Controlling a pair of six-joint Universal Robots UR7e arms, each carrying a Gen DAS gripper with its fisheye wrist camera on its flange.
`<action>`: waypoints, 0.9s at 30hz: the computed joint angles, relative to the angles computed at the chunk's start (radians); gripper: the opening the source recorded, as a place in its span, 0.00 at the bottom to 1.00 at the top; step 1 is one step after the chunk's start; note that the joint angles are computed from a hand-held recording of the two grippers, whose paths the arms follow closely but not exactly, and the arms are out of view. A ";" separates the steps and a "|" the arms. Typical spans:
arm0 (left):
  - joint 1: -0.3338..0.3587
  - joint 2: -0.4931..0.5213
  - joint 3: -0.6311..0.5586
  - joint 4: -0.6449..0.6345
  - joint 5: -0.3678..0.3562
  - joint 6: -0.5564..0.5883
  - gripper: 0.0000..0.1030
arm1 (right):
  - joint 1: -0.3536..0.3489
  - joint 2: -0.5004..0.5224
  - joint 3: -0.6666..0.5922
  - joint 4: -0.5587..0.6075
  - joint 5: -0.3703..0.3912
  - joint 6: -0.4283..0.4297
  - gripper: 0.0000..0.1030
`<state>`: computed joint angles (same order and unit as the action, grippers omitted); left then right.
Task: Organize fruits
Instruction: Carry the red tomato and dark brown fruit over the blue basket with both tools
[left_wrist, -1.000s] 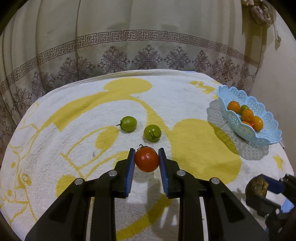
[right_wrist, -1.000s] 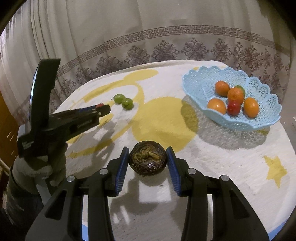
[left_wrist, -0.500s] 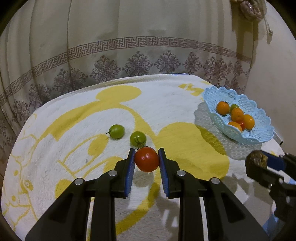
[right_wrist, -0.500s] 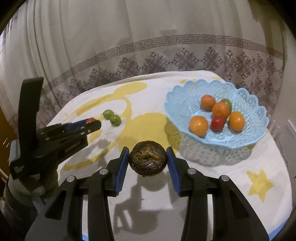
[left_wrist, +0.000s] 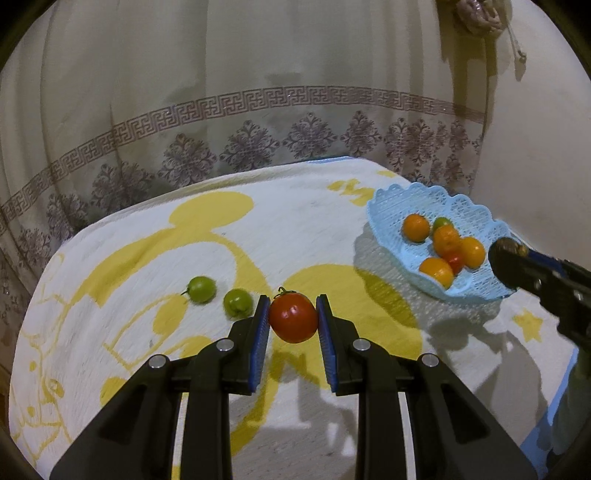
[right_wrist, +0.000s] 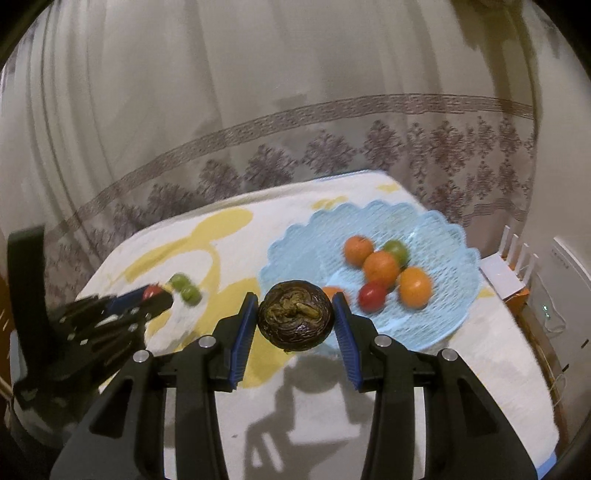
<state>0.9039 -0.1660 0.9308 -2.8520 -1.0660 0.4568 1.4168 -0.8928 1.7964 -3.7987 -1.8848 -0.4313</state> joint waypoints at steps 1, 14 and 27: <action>-0.003 0.005 -0.008 0.003 -0.001 0.000 0.25 | -0.006 -0.007 0.000 -0.002 0.003 0.009 0.42; -0.038 0.063 -0.090 0.042 -0.062 0.019 0.25 | -0.063 -0.026 -0.025 0.015 -0.016 0.088 0.42; -0.064 0.128 -0.179 0.087 -0.105 0.033 0.25 | -0.088 -0.038 -0.030 0.026 -0.023 0.130 0.42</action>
